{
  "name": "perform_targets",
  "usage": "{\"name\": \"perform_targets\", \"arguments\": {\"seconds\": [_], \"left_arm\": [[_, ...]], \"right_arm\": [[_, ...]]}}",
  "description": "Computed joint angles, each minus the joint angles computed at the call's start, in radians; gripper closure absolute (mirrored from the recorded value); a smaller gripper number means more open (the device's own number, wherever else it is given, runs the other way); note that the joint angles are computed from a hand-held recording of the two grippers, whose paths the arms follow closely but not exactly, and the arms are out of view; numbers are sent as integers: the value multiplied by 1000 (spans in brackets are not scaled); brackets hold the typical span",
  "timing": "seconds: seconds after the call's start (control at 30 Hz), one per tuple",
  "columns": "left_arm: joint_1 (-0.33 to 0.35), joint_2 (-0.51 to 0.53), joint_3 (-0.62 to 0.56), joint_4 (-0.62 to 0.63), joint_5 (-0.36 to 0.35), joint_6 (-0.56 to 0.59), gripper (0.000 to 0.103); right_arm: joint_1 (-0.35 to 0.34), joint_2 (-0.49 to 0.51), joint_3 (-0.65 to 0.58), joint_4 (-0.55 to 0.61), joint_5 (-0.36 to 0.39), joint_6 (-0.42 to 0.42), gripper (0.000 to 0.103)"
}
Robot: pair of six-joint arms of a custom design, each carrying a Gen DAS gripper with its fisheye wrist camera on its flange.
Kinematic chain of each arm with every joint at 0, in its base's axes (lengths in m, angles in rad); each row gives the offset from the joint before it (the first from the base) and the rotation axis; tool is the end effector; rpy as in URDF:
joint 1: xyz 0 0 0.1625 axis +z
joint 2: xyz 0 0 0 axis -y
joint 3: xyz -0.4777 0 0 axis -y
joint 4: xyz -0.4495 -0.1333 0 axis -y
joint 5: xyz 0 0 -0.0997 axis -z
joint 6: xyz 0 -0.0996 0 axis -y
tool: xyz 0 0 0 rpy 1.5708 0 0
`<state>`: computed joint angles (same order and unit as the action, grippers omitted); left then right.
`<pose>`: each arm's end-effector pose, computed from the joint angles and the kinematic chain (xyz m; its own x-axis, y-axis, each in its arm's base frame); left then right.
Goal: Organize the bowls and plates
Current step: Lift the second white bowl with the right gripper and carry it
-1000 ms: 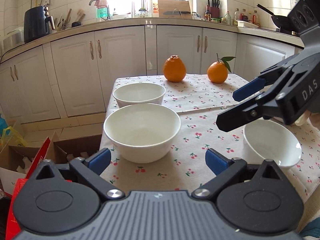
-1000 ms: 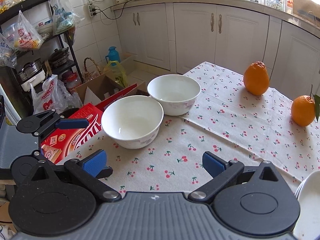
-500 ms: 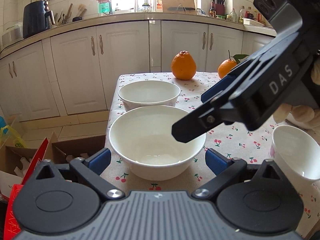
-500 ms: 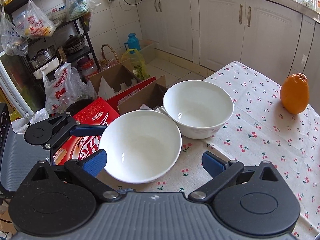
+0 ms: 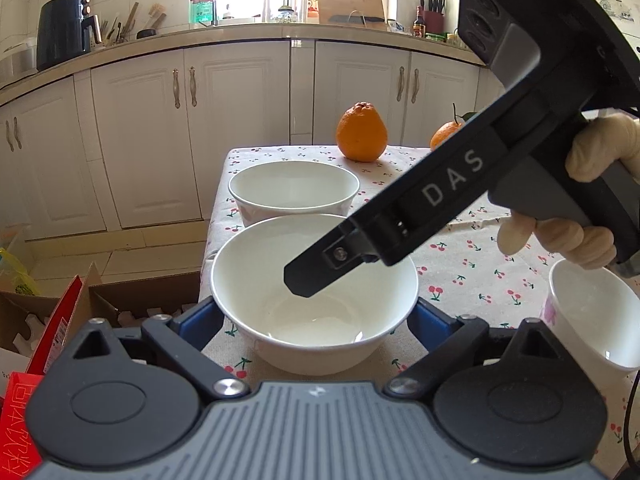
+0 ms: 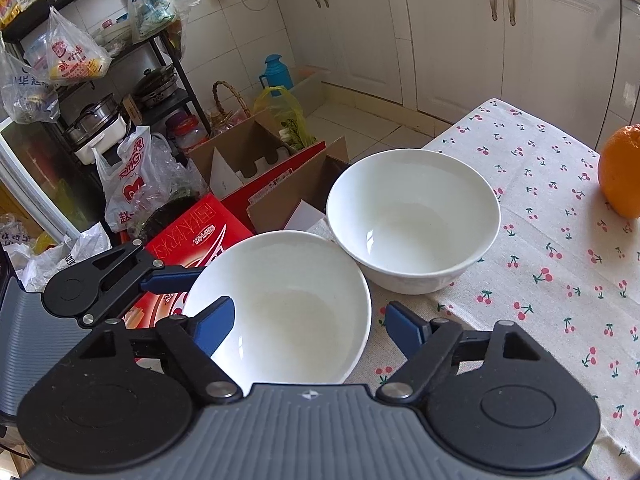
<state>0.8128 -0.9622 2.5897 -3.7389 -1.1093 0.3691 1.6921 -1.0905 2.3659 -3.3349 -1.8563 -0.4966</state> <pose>-0.1315 -0.3974 0.0805 -0.5407 0.6435 -0.5418 0.8412 0.4187 -0.3423 0.1631 -0.4682 0.1185 -0.8006 -0.4043 0.4423 -0.5554 0.7778 -0.2943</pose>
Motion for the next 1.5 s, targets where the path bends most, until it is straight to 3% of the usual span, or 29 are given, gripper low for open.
{"name": "perform_targets", "arguments": {"seconds": [0.23,0.77,1.5], "left_arm": [[1,-1,1,-3,-1,11,6],[-25,-16,13,17,8,2,6],[-221,-161,124,150,-4,-143,6]], "right_arm": [[-9,-5,-9,30,26,8,25],[-4,-23,5,38,33,34,25],[34,-234,219,-67,43,74,25]]}}
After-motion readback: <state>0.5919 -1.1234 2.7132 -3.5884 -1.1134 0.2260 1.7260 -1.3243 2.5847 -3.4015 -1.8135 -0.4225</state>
